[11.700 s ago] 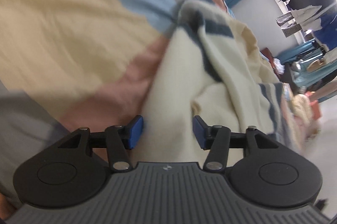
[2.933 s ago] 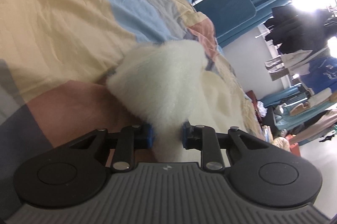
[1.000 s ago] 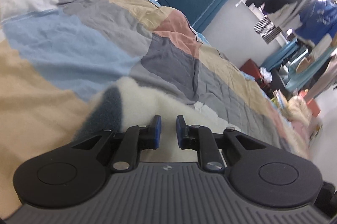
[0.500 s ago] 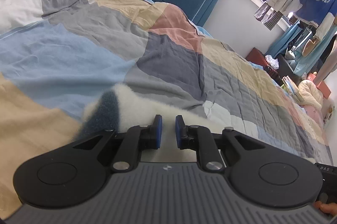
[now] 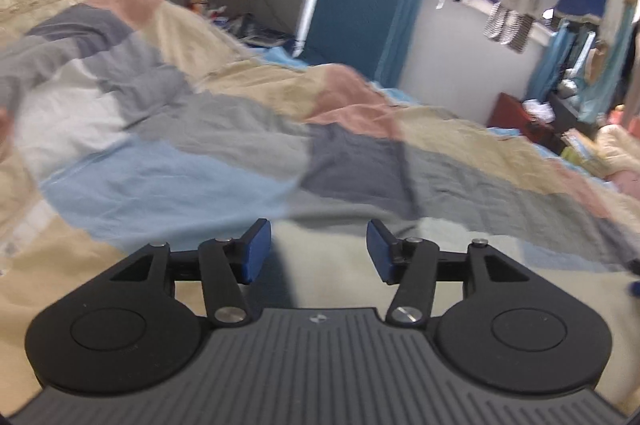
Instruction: Fold large clothes
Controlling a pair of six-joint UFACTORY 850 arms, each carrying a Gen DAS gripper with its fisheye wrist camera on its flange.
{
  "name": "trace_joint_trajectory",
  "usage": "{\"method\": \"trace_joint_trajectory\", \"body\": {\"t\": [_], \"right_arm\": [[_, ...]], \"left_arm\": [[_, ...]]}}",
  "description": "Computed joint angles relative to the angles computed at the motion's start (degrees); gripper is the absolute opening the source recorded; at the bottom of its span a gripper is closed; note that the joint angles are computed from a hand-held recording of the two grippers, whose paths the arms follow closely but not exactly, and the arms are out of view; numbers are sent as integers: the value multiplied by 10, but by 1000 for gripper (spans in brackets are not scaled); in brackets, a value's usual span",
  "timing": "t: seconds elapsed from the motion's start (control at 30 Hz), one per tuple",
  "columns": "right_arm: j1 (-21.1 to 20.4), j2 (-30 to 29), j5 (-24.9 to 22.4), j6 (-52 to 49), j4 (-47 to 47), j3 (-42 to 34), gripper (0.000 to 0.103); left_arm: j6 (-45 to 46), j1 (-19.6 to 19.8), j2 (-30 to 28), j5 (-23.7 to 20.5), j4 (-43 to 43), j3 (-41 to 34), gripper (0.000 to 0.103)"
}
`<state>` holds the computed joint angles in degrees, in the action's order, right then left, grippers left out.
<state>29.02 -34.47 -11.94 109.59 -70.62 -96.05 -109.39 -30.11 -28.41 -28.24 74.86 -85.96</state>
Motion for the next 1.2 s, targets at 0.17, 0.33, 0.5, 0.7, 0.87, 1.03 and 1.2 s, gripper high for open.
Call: {"method": "trace_joint_trajectory", "body": {"t": [0.17,0.33,0.5,0.7,0.87,1.03,1.2], "right_arm": [[4,8,-57,49,-75,8,77],[3,1,-93,-4,-40,3,77],[11,-20,-162,-69,-2,-26,77],[-9,-25,-129,-97,90,-24,77],[-19,-23,-72,-128,139,-17,69],[-20,-11,-54,-93,112,-4,42],[-4,2,-74,89,-104,11,31]], "left_arm": [[58,18,-10,18,-99,-1,59],[43,21,-15,30,-89,0,59],[21,25,-24,42,-83,-6,62],[-8,34,-25,70,-80,1,67],[-80,45,-16,112,-45,21,57],[-145,37,-3,99,33,31,31],[-329,35,22,90,219,56,28]]}}
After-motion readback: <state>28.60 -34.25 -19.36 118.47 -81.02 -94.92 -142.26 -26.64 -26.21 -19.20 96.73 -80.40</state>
